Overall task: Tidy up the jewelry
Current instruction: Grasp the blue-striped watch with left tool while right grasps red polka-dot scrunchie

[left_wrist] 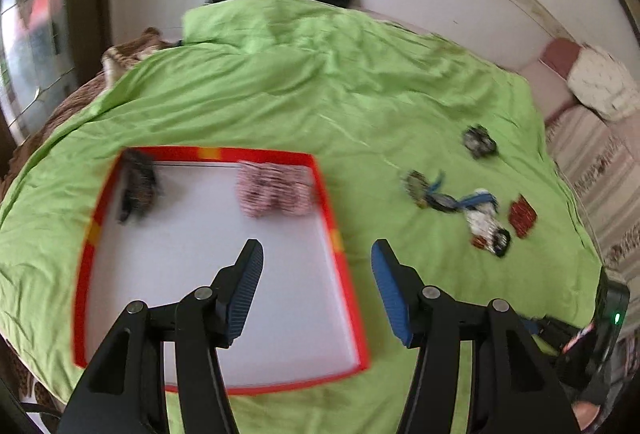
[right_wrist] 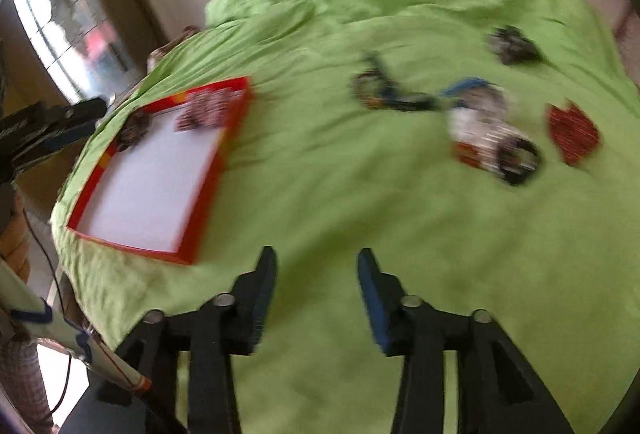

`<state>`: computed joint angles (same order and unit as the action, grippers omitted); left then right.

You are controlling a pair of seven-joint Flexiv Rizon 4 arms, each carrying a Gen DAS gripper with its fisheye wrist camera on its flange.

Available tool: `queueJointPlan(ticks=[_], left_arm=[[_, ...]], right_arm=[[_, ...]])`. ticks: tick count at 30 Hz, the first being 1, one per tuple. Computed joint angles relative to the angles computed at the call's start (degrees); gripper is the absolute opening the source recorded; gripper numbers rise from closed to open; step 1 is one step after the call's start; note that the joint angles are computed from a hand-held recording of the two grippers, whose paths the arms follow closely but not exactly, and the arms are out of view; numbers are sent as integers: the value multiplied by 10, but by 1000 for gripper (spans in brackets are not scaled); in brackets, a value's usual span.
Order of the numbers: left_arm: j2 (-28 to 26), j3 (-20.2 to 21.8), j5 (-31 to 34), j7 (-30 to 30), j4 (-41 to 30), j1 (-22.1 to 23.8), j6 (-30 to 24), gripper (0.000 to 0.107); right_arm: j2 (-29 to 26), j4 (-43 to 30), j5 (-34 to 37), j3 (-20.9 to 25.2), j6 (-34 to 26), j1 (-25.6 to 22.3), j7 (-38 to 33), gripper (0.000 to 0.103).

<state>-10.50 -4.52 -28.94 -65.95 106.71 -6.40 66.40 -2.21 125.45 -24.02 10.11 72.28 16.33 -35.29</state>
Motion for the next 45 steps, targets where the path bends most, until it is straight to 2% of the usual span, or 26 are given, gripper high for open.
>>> queueJointPlan(ticks=[7,15,23,30,34,41,45], left_arm=[[-20,-9,65,-71,-23,-42,-8,55],[-75,-24,130,-105,-84,-80,-10,55],[-149,-22,204,-94,-170,-120,-21,55],[-208,-29,211,-58,-240,-130,-45,55],[-251,-28,213,-43,-299,-138,-67,55],[-322,-22,220,-19,-399,-156,-102,55],[-350,-26,211,-11,-438,-158,-118,55]], right_arm=[[83,92,2,-17,9,-72,22,54],[114,137,-7,-27,32,-142,26,63],[81,112,5,-46,52,-170,-8,65],[31,76,43,-58,74,-159,-63,65],[5,61,-9,-73,86,-162,-28,65],[-34,24,-14,-96,93,-162,-27,65],[-52,8,-18,-112,111,-160,-13,71]])
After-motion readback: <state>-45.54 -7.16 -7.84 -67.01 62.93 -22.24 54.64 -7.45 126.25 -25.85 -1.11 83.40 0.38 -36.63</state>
